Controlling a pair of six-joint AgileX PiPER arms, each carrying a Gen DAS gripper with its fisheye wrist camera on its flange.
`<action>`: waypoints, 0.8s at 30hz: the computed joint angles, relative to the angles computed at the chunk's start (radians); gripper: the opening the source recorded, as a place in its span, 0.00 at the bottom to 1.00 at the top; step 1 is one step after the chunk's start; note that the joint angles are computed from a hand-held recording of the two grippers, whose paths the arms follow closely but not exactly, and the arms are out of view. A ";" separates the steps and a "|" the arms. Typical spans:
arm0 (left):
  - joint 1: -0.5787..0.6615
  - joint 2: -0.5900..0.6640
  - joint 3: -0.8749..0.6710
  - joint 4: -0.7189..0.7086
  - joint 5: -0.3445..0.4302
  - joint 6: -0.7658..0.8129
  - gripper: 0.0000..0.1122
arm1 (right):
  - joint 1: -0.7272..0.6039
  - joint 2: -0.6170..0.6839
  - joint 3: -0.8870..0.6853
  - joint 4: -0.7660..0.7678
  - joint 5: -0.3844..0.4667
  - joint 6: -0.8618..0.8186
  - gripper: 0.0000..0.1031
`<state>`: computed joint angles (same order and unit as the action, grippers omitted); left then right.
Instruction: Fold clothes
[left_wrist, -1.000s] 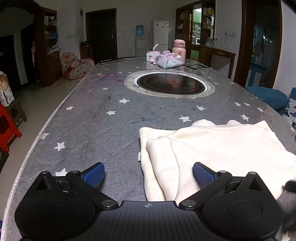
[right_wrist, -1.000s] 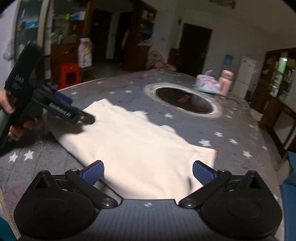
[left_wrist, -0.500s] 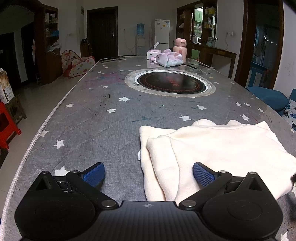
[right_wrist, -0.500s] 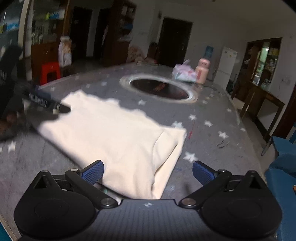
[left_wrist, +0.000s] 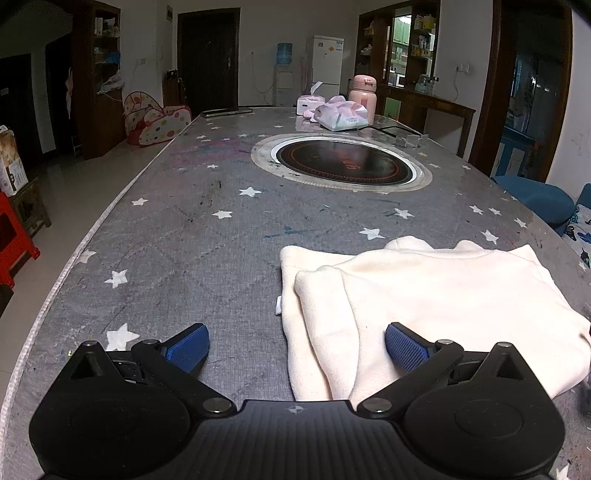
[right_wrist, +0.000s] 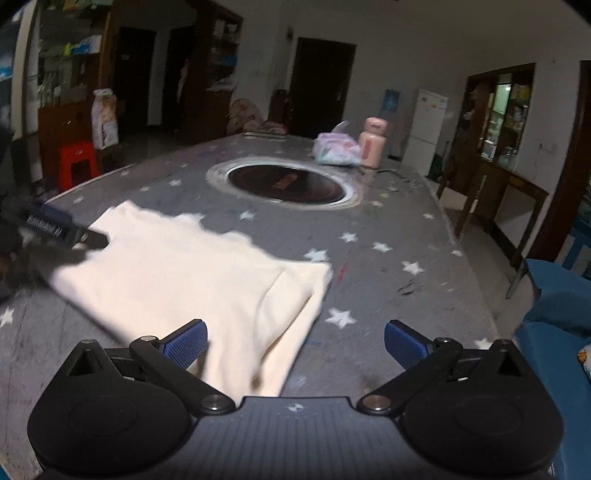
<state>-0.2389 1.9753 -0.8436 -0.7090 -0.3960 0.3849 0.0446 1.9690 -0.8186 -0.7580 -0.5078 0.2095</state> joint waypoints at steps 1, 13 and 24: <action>0.000 0.000 0.000 0.000 0.000 0.000 0.92 | 0.001 0.006 -0.004 0.023 0.008 -0.025 1.00; -0.001 0.002 -0.001 -0.004 0.001 -0.004 0.92 | 0.014 0.016 -0.074 -0.002 0.044 -0.016 1.00; 0.004 0.004 0.000 0.018 0.006 -0.026 0.92 | 0.018 0.054 -0.206 -0.217 0.111 0.205 1.00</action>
<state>-0.2344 1.9796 -0.8440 -0.6905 -0.3897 0.3592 0.0629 2.0229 -1.0250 -0.9745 -0.3968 0.4141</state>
